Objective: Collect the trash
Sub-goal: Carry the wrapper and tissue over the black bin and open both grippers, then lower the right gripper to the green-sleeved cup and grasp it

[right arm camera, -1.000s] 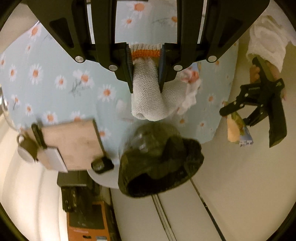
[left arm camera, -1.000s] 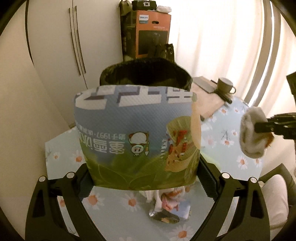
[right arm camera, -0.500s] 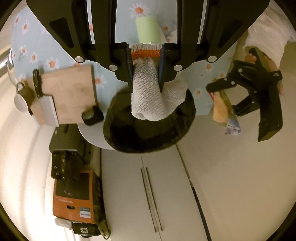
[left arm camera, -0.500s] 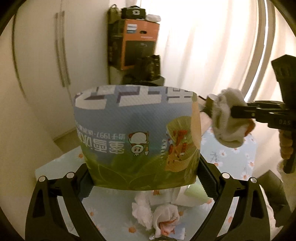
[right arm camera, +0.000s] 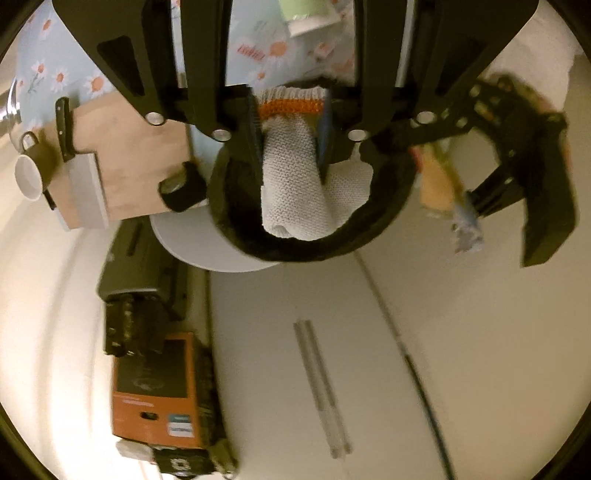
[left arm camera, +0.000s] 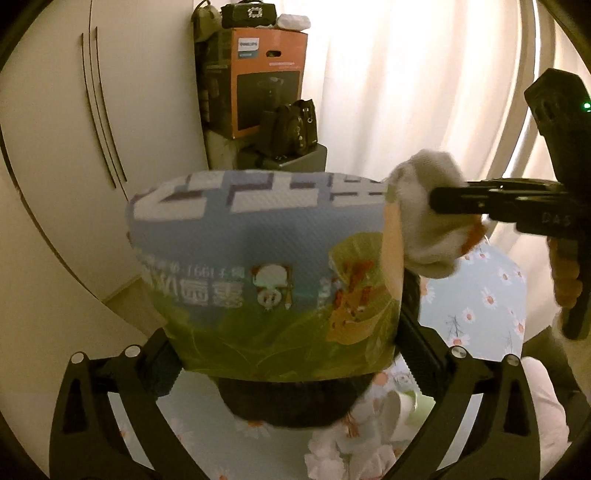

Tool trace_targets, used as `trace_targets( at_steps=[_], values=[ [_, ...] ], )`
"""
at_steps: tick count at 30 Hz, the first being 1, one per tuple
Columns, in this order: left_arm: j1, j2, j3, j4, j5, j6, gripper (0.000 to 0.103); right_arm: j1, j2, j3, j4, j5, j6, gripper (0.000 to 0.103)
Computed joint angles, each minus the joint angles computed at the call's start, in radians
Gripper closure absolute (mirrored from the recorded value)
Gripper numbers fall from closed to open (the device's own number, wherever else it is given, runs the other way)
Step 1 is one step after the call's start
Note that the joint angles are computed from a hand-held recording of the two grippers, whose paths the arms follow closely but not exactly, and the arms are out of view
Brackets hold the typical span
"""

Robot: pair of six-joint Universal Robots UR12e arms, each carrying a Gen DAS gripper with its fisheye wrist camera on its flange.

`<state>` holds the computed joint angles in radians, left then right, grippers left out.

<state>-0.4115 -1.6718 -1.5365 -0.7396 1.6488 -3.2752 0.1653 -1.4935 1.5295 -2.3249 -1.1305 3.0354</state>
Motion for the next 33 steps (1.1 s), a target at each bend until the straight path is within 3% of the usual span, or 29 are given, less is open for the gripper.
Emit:
trace_targets(
  at_steps=[1,3,6,12,16,22,29,33],
  values=[
    [-0.001,-0.01,0.007,-0.002,0.011,0.0,0.006,0.005,0.014,-0.012,0.008,-0.017,0.007,0.04],
    [-0.006,-0.018,0.007,-0.004,0.04,0.002,0.006,0.012,0.027,-0.019,0.018,-0.041,0.0,0.036],
    [-0.004,-0.022,-0.004,0.011,0.019,0.012,0.006,0.006,0.026,-0.008,0.027,-0.028,0.006,0.026],
    [-0.005,-0.017,-0.032,0.037,0.023,-0.007,0.006,-0.018,-0.004,0.046,0.04,-0.04,-0.012,0.025],
    [-0.012,-0.002,-0.056,0.058,0.045,-0.006,0.006,-0.023,-0.037,0.094,0.031,-0.12,-0.039,0.025],
    [-0.026,0.02,-0.092,0.073,0.072,0.007,0.006,-0.038,-0.072,0.145,0.046,-0.136,-0.029,0.023],
    [-0.042,0.048,-0.133,0.077,0.088,-0.038,0.006,-0.045,-0.112,0.199,0.071,-0.116,-0.036,0.022],
    [-0.055,0.06,-0.162,0.079,0.111,-0.061,0.006,-0.032,-0.13,0.234,0.053,-0.159,-0.065,0.021]
  ],
)
